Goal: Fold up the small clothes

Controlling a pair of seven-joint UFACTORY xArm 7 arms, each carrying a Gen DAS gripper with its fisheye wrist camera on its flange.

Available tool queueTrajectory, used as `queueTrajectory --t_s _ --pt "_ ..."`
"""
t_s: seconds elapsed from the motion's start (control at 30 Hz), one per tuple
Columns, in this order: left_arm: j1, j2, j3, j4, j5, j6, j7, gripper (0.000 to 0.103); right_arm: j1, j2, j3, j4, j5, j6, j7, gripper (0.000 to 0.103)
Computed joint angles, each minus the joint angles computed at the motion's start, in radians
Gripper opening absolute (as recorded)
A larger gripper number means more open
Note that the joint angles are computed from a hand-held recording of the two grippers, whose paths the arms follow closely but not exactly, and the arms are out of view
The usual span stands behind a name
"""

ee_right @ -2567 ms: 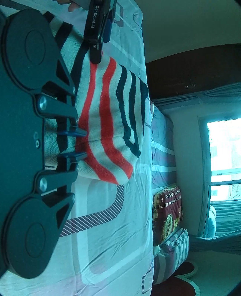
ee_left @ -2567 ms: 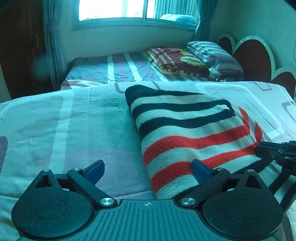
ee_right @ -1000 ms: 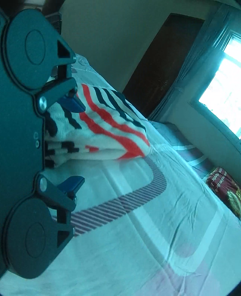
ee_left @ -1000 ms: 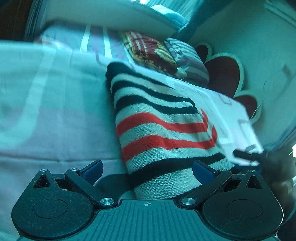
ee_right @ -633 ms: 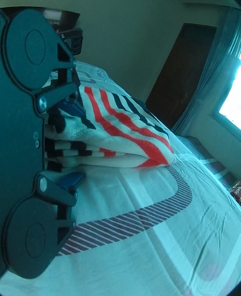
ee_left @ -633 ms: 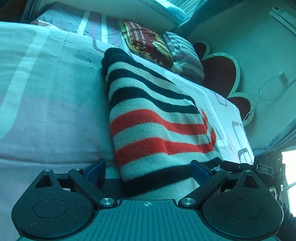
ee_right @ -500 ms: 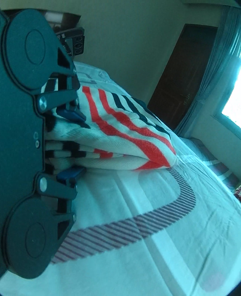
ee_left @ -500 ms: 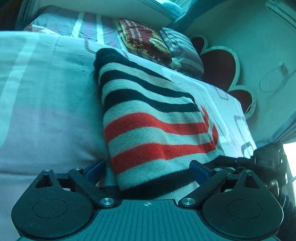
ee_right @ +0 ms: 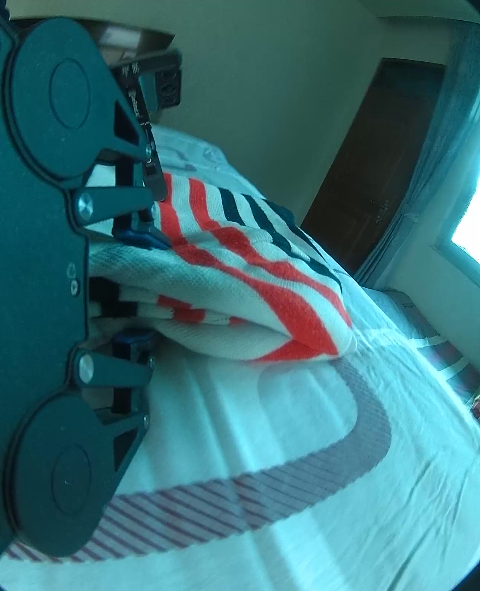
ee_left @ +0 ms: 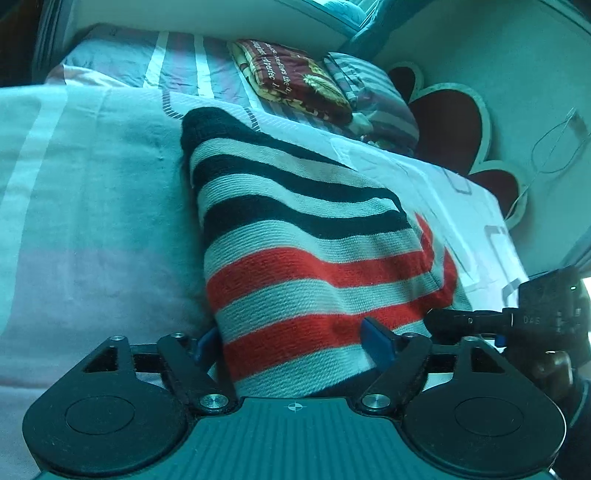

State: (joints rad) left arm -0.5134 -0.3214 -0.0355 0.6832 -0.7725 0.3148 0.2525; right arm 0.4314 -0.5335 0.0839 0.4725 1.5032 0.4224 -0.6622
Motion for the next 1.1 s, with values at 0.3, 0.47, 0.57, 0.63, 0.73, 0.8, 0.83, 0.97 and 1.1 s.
queueTrajectory --t_s 0.3,0.47,0.57,0.63,0.73,0.8,0.83,0.97,1.1 --pt "0.031 0.004 -0.06 -0.009 0.178 -0.067 -0.17 0.068 0.04 -0.006 0.068 0.001 -0.079 -0.132 0.076 0.036" --pt "0.09 -0.027 -0.109 -0.003 0.363 -0.025 -0.304 0.056 0.046 -0.004 0.167 -0.008 -0.258 -0.265 0.253 0.034" --pt "0.114 -0.044 -0.133 0.007 0.466 0.004 -0.369 0.055 -0.012 -0.03 0.248 -0.016 -0.428 -0.277 0.4 0.034" --pt "0.111 -0.059 -0.13 0.007 0.5 0.017 -0.392 0.053 -0.027 -0.053 0.276 -0.021 -0.495 -0.284 0.455 0.033" --pt "0.101 -0.08 -0.121 0.008 0.525 0.03 -0.409 0.052 -0.063 -0.083 0.32 -0.021 -0.591 -0.273 0.54 0.033" --pt "0.098 -0.097 -0.122 0.009 0.544 0.042 -0.42 0.051 -0.095 -0.104 0.354 -0.02 -0.656 -0.256 0.595 0.033" --pt "0.097 -0.104 -0.123 0.011 0.551 0.047 -0.425 0.051 -0.107 -0.115 0.367 -0.019 -0.684 -0.249 0.622 0.033" --pt "0.081 -0.129 -0.116 0.012 0.558 0.055 -0.432 0.051 -0.123 -0.175 0.382 -0.031 -0.76 -0.221 0.706 0.033" --pt "0.072 -0.174 -0.11 0.006 0.564 0.071 -0.428 0.051 -0.131 -0.227 0.389 -0.03 -0.837 -0.187 0.773 0.033"
